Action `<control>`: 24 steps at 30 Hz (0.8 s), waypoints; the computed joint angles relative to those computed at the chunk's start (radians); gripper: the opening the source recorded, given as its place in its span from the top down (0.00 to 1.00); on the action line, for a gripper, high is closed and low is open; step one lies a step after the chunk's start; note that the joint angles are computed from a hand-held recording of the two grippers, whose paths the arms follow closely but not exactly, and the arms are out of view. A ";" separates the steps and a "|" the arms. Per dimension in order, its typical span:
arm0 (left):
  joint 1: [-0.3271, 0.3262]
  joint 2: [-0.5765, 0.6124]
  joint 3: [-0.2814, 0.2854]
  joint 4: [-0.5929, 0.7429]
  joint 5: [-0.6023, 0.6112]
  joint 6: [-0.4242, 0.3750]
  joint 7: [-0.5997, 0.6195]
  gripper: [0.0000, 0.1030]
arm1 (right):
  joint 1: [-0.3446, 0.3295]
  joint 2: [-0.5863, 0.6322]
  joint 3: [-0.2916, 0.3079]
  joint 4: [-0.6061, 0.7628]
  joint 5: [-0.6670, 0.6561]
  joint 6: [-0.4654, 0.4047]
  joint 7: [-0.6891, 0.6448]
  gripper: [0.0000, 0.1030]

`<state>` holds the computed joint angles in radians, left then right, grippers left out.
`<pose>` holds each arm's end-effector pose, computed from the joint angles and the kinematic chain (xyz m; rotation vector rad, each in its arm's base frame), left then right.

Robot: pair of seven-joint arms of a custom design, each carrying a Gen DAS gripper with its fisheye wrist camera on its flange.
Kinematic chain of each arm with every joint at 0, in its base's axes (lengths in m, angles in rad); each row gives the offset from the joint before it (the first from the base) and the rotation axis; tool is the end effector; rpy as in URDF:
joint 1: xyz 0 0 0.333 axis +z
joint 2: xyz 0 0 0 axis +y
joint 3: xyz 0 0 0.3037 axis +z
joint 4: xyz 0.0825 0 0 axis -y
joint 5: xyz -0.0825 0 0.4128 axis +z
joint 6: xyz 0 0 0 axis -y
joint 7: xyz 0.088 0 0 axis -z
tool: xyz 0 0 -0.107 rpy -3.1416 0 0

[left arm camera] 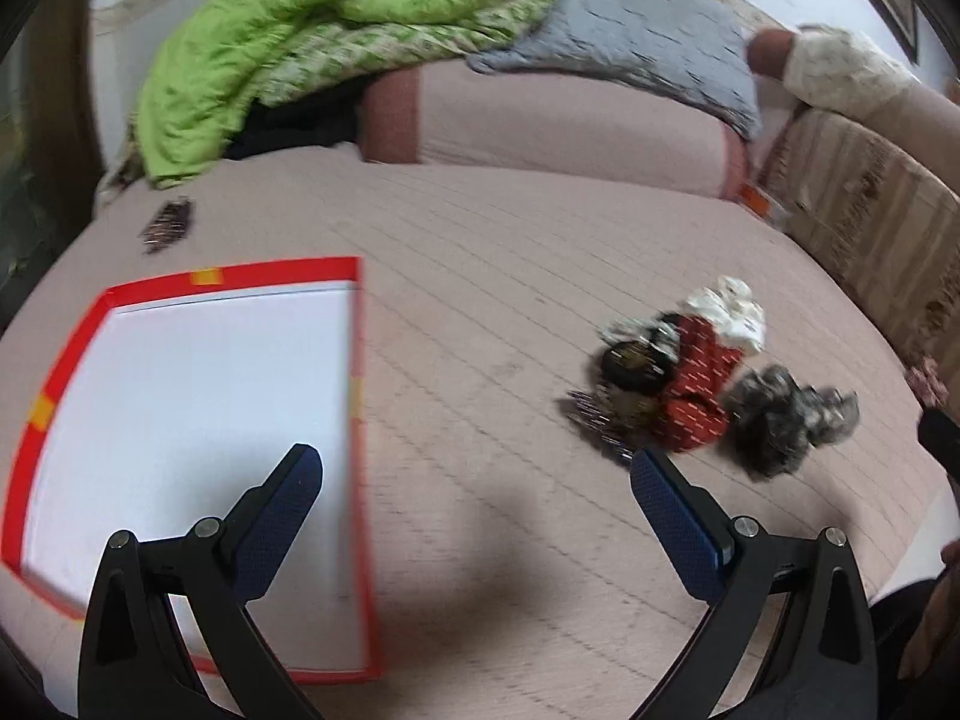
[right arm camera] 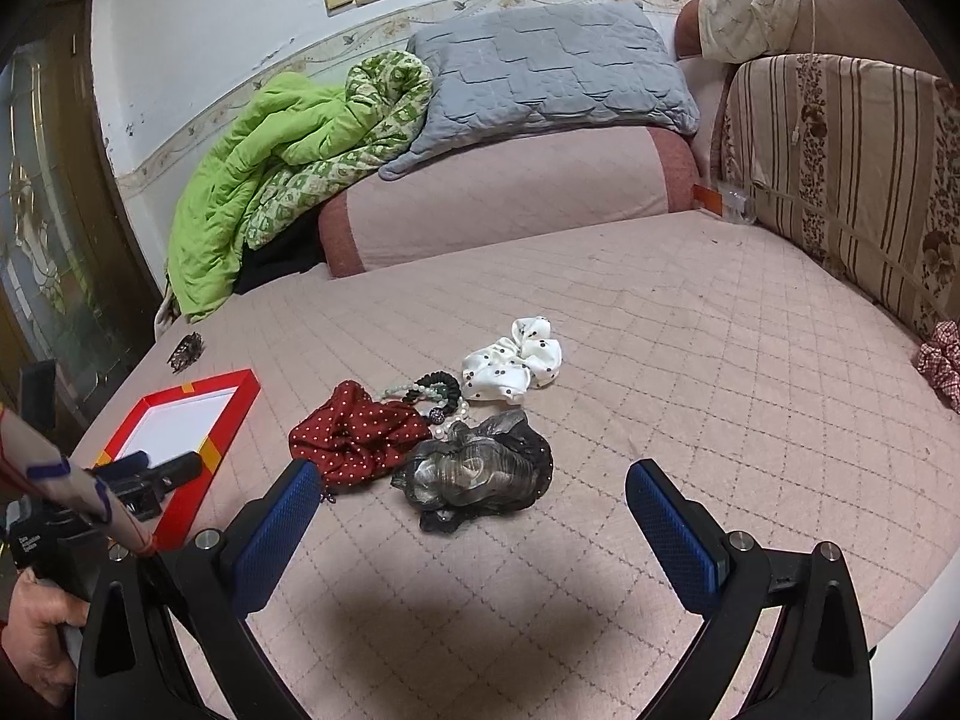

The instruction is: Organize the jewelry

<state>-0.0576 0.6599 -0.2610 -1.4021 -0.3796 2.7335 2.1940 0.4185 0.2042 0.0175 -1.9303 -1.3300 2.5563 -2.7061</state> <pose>0.7658 -0.1857 0.3792 -1.3207 2.3138 -1.0009 0.5869 0.2882 0.3921 -1.1251 2.0091 -0.8576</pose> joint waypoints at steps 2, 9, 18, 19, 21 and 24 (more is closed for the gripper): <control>0.010 0.013 -0.030 0.015 -0.009 -0.032 0.046 0.04 | -0.002 0.005 -0.001 0.004 0.001 0.007 -0.007 0.00; -0.020 0.071 -0.078 0.121 -0.059 -0.125 0.128 0.07 | -0.004 0.005 -0.011 0.000 -0.012 0.026 0.021 0.00; -0.196 0.324 0.025 0.527 0.117 -0.369 -0.018 0.62 | -0.030 -0.041 -0.004 -0.059 -0.076 0.048 0.153 0.00; -0.203 0.357 0.027 0.580 0.130 -0.401 -0.029 0.78 | -0.033 -0.042 -0.002 -0.060 -0.079 0.051 0.160 0.00; -0.195 0.373 0.012 0.596 0.131 -0.406 -0.018 0.88 | -0.038 -0.043 0.001 -0.062 -0.083 0.054 0.163 0.00; -0.153 0.302 -0.022 0.469 0.096 -0.327 0.040 0.90 | -0.042 -0.038 0.004 -0.057 -0.076 0.055 0.155 0.00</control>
<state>-0.2109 0.9616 -0.2826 -0.9330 -0.2838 2.4064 2.2338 0.3763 0.1659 0.0216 -1.9875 -1.4062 2.6110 -2.5513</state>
